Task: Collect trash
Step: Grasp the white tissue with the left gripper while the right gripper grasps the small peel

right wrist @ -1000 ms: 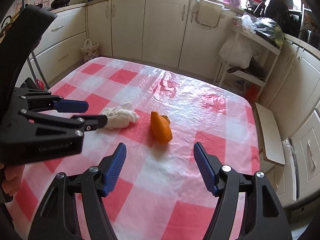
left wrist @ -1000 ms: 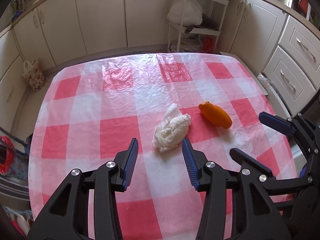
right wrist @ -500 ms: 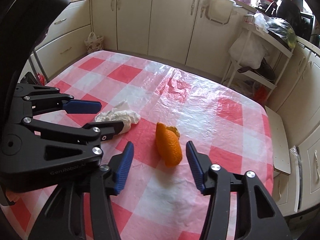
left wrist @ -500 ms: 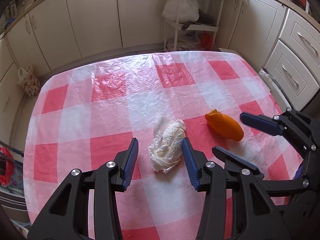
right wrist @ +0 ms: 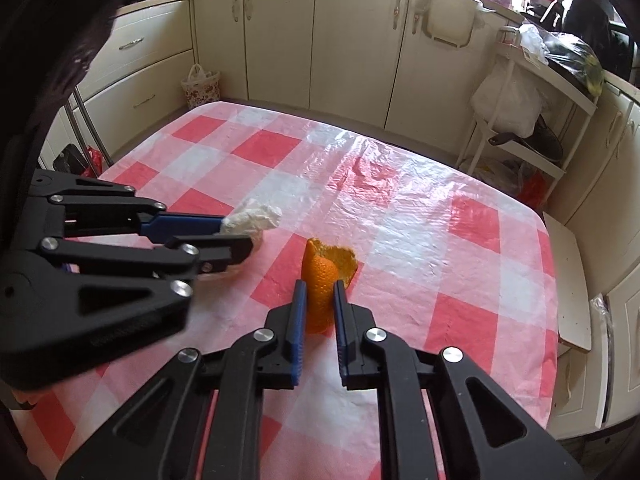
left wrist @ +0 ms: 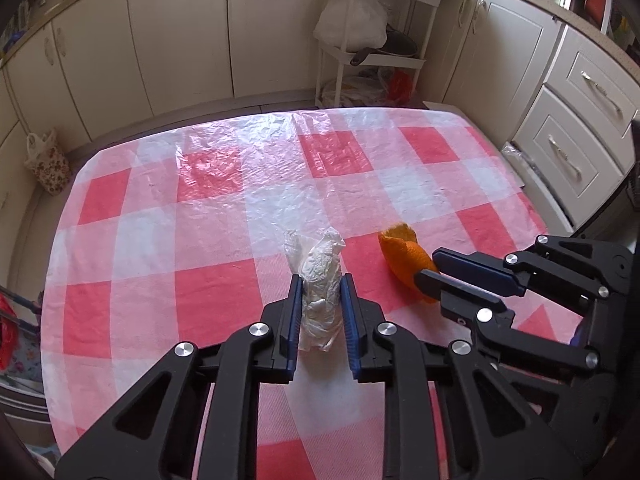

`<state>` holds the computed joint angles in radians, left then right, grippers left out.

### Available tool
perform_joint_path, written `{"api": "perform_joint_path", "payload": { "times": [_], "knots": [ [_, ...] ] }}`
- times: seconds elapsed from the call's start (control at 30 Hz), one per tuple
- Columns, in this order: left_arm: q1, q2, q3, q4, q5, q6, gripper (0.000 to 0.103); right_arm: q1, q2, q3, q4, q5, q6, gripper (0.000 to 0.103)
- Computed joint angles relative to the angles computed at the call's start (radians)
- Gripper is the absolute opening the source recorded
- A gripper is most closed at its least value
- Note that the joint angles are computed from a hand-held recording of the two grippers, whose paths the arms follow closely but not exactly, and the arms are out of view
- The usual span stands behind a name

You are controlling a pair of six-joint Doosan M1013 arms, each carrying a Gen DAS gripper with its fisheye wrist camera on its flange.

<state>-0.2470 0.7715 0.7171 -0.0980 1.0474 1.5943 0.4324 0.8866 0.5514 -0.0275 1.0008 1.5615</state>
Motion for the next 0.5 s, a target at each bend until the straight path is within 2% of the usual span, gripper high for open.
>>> {"api": "perform_joint_path", "payload": {
  "times": [0.03, 0.1, 0.4, 0.5],
  "knots": [
    [0.001, -0.006, 0.007, -0.006, -0.003, 0.002, 0.019, -0.002, -0.009, 0.015, 0.004, -0.006, 0.002, 0.013],
    [0.000, -0.026, 0.034, -0.016, -0.016, 0.009, 0.018, -0.003, -0.032, 0.050, 0.005, -0.021, 0.005, 0.001],
    [-0.032, -0.146, 0.200, -0.079, -0.110, 0.072, 0.019, -0.031, -0.229, 0.356, 0.010, -0.176, 0.055, 0.001],
    [-0.037, -0.185, 0.254, -0.090, -0.136, 0.053, 0.019, -0.043, -0.250, 0.387, 0.063, -0.193, 0.034, 0.002]
  ]
}}
